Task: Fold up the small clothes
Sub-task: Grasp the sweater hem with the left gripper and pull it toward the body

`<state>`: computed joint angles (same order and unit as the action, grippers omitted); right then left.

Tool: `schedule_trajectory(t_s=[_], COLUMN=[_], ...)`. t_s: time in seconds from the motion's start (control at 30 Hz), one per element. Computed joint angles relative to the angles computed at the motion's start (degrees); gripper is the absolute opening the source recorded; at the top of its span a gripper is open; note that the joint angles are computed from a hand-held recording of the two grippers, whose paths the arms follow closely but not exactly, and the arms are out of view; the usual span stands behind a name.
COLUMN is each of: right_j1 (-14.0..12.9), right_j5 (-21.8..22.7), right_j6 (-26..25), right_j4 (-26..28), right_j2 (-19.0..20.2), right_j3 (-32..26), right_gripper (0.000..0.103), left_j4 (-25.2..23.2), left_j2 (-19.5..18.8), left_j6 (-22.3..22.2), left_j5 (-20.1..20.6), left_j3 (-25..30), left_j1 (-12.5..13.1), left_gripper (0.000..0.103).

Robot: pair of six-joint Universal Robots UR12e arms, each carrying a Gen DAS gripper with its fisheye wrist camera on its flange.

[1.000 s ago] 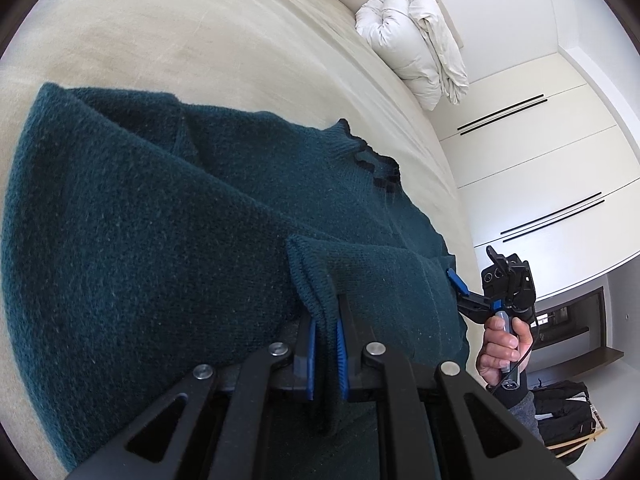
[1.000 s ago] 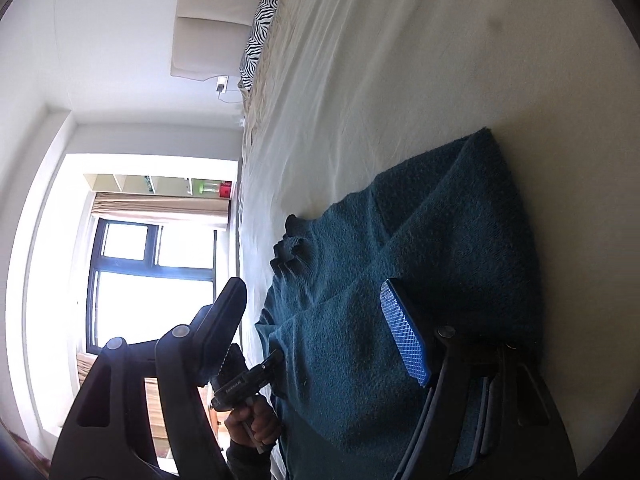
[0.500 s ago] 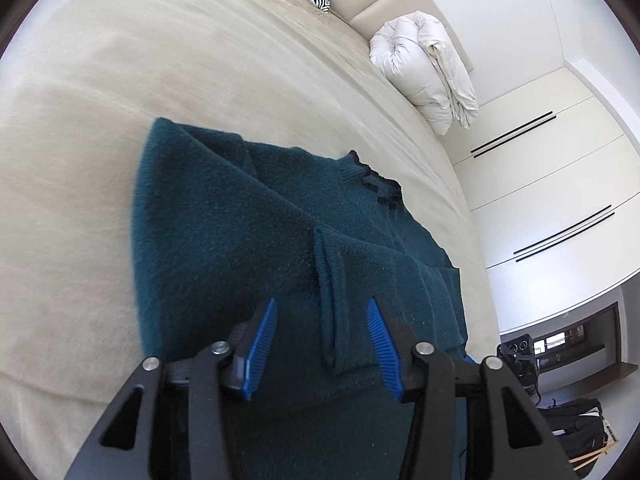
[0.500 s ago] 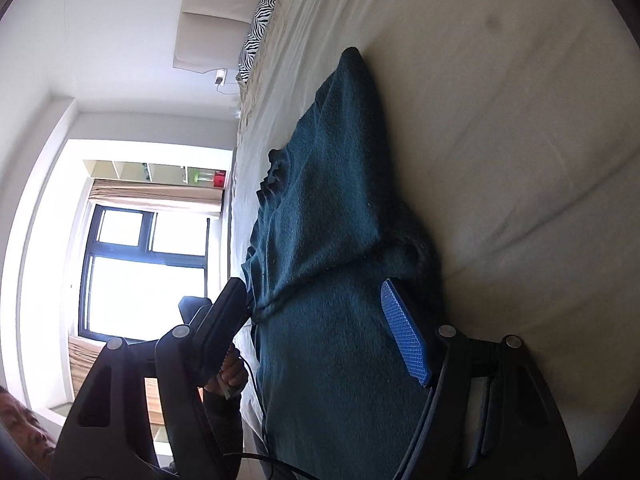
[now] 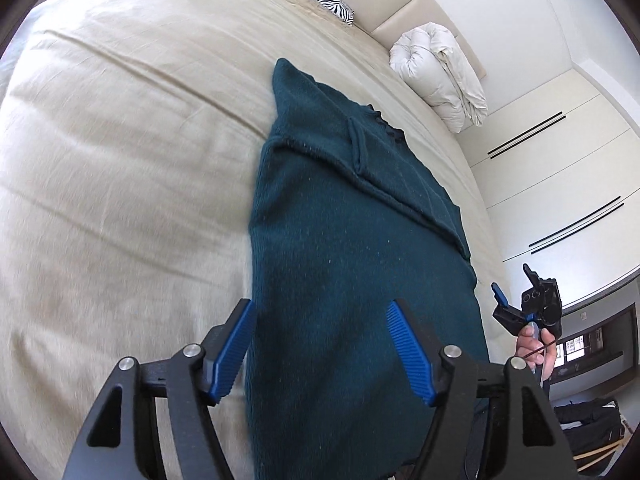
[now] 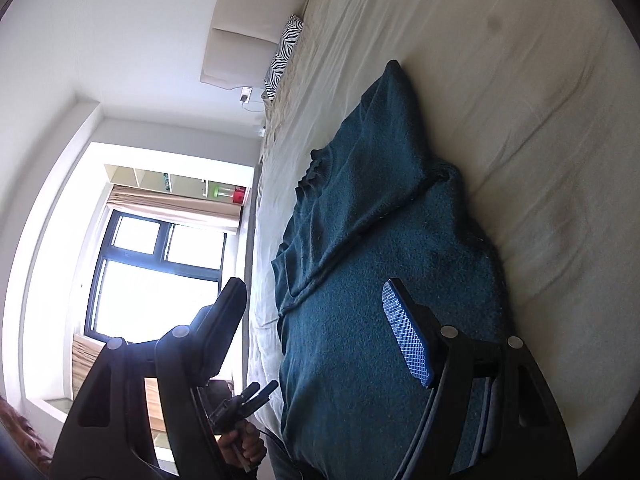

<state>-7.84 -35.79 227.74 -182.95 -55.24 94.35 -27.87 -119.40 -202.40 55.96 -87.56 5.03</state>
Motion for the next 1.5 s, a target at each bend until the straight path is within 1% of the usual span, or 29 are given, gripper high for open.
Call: schedule_trajectory(t_s=[0.07,0.1,0.2,0.23,0.27,0.33,0.4,0.43,0.47,0.53,0.63,0.73,0.8,0.87,0.9,0.97,1.0,1.03,1.07,1.17,1.23,1.3,1.37,1.43,1.5], right_j1=[0.9,1.3,2.0,2.2,2.0,1.5,1.1,0.9,0.8,0.5,0.3,0.1,0.1,0.5,0.6,0.7,0.7,0.8,0.8,0.7,0.4,-0.1,-0.7,-1.1,-1.3], right_j5=[-1.4,-1.9,-4.1,-4.8,-4.7,-3.6,-3.2,-3.1,-3.3,-3.6,-4.0,-4.4,-5.1,-6.3,-7.0,-8.5,-9.3,-10.3,-11.4,-15.0,-16.9,-18.2,-20.0,-21.8,-23.3], right_j6=[-0.9,-1.4,-5.5,-6.7,-7.0,-4.9,-3.2,-3.1,-3.4,-4.8,-6.1,-6.9,-8.1,-9.4,-10.2,-11.8,-12.9,-14.0,-15.1,-18.0,-19.6,-20.5,-20.8,-21.6,-23.4], right_j4=[1.5,2.6,8.8,10.2,9.2,3.8,0.0,-1.0,-1.4,-1.9,-2.0,-2.1,-0.6,0.8,1.8,3.8,5.0,6.3,7.7,12.0,14.4,16.0,17.6,20.2,23.3], right_j2=[-0.1,-0.3,-1.6,-2.1,-2.5,-3.1,-4.0,-4.7,-5.4,-7.2,-9.4,-11.1,-12.3,-13.3,-14.0,-15.3,-16.1,-17.0,-18.0,-20.9,-22.6,-24.2,-25.8,-27.0,-27.8], right_j3=[-0.1,0.1,2.4,3.6,5.2,8.0,10.2,11.3,12.2,14.4,17.0,19.1,20.0,20.2,20.5,20.9,21.4,21.7,22.1,23.3,24.2,25.5,26.8,27.5,27.9], right_gripper=[0.071,0.071,0.071,0.069,0.069,0.069,0.069,0.069,0.069,0.069,0.069,0.069,0.069,0.069,0.069,0.069,0.069,0.069,0.069,0.069,0.069,0.069,0.069,0.069,0.069], left_j4=[0.8,1.1,0.7,0.5,0.4,-0.8,-2.8,-4.3,-5.4,-6.2,-5.8,-6.0,-6.8,-7.2,-7.2,-7.1,-7.2,-7.8,-8.2,-8.7,-8.7,-9.5,-10.2,-10.9,-11.2], left_j2=[1.7,2.3,4.1,4.6,5.1,6.1,6.8,7.1,7.3,7.9,8.5,8.6,8.7,8.8,8.8,8.7,8.7,8.7,8.8,9.0,9.0,9.0,9.1,9.1,9.1], left_j6=[-0.2,-0.2,0.1,0.4,1.0,2.8,4.7,5.8,6.4,6.9,6.1,5.6,6.1,6.5,6.5,6.2,6.4,6.9,7.4,8.2,7.7,8.2,9.3,10.0,10.3], left_j5=[1.8,2.1,0.8,0.6,0.3,-0.1,0.1,0.6,1.0,0.2,-1.7,-2.1,-2.1,-1.9,-1.7,-2.0,-2.1,-2.0,-1.9,-2.5,-3.3,-4.2,-4.1,-4.1,-3.9], left_j3=[-2.7,-3.7,-6.8,-7.6,-8.3,-9.4,-10.1,-10.2,-10.5,-11.5,-13.2,-13.7,-13.6,-13.6,-13.6,-13.7,-13.8,-13.7,-13.7,-14.1,-14.3,-14.3,-14.1,-14.0,-13.8], left_j1=[-0.2,-0.2,0.5,0.6,0.7,0.8,0.5,0.3,0.1,0.1,0.5,0.5,0.5,0.4,0.4,0.5,0.6,0.6,0.6,0.8,1.0,1.1,1.1,1.0,0.8], left_gripper=[0.072,0.073,0.073,0.073,0.073,0.072,0.067,0.062,0.057,0.054,0.054,0.049,0.046,0.039,0.037,0.03,0.027,0.021,0.019,0.018,0.018,0.017,0.017,0.011,0.01])
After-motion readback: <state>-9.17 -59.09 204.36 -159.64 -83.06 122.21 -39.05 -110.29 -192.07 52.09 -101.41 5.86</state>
